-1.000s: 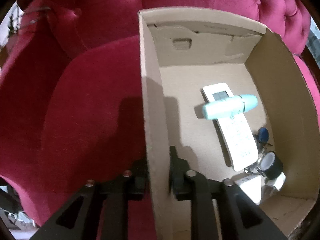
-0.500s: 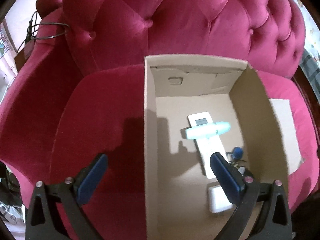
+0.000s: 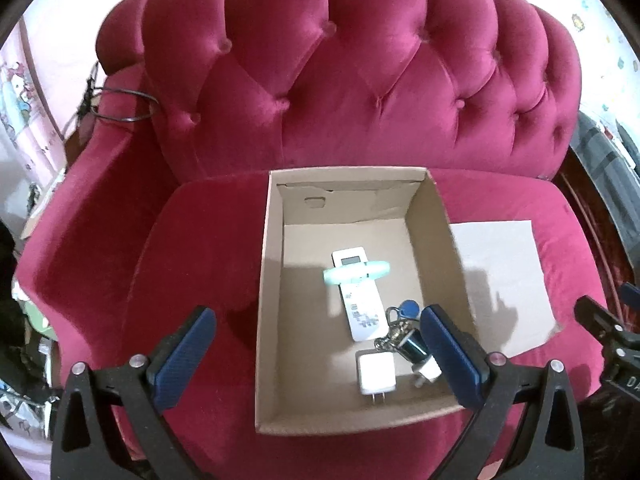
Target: Organize rigid objects
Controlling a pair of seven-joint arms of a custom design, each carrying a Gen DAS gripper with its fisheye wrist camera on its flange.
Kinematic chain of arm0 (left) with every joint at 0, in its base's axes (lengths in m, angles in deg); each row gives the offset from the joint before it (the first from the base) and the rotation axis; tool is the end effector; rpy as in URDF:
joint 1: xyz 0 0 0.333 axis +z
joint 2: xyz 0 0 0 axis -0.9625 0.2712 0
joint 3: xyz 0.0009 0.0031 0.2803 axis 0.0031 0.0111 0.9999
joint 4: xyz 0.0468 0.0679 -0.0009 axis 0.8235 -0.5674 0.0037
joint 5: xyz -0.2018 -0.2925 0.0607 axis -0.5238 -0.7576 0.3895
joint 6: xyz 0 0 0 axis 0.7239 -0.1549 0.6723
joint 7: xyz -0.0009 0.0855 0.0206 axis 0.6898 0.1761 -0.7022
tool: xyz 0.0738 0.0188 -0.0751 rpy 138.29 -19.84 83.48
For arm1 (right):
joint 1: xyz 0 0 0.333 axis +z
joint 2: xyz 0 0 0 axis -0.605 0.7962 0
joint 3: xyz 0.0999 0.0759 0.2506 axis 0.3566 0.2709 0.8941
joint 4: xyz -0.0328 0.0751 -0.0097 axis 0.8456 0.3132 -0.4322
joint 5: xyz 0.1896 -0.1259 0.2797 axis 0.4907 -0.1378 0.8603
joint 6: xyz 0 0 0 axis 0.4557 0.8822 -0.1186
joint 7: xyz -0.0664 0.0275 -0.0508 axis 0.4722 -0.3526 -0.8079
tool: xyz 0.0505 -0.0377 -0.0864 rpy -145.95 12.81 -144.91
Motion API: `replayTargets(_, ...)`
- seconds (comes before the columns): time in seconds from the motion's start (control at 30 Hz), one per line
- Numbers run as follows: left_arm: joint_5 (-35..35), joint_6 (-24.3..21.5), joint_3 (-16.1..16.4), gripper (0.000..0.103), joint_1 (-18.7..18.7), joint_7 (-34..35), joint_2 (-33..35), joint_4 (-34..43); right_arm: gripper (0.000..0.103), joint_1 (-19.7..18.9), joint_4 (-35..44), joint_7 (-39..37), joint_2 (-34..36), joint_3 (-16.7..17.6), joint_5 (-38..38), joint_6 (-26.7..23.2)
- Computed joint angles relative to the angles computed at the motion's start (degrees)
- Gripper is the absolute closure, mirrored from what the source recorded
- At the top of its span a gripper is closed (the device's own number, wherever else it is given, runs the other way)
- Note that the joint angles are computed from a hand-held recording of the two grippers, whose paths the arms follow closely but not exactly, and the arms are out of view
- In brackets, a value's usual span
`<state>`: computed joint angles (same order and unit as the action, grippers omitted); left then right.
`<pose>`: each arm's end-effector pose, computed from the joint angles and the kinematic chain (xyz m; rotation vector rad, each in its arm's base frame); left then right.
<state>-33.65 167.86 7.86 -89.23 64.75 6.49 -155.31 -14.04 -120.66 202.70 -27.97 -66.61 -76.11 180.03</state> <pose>0.5502 -0.2517 0.6148 -1.6314 2.1030 -0.6223 0.4876 0.2612 0.6095 -1.6148 2.1740 -0.7650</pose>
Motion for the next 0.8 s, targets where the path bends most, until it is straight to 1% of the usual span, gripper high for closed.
replayTargets(0.17, 0.52, 0.99, -0.94, 0.0, -0.52, -0.89, -4.24, -3.49, 0.0, 0.0, -0.98, -1.85, -3.05, 0.28, 1.12, -0.76)
replayTargets(0.33, 1.24, -0.23, -2.29, 0.0, -0.65, -1.63, -7.72, -6.68, 0.0, -0.6, -3.61, -2.38, -6.77, 0.82, 2.49, -0.74)
replayTargets(0.4, 0.36, -0.32, -2.78, 0.0, -0.65, -0.55, -8.8, -8.05, 0.0, -0.89, -4.83, -2.62, -8.04, 1.19, 2.21, -0.33)
replayTargets(0.5, 1.03, -0.34, -3.47, 0.0, -0.46, -1.74, -11.12, -10.51, 0.0, -1.18, -6.13, -2.46, -9.38, 1.98, 1.3, -0.76)
replayTargets(0.7, 2.51, -1.09, -4.65, 0.0, -0.16, -3.16, -11.99, -11.2, 0.0, -1.69, -7.74, -2.71, -10.99, 2.24, 2.36, -0.16)
replayTargets(0.8, 1.96, -0.7, -4.79, 0.0, -0.35, -2.56, -12.11, -11.41, 0.0, -1.99, -8.01, -3.18, -11.4, 2.34, 2.39, 0.02)
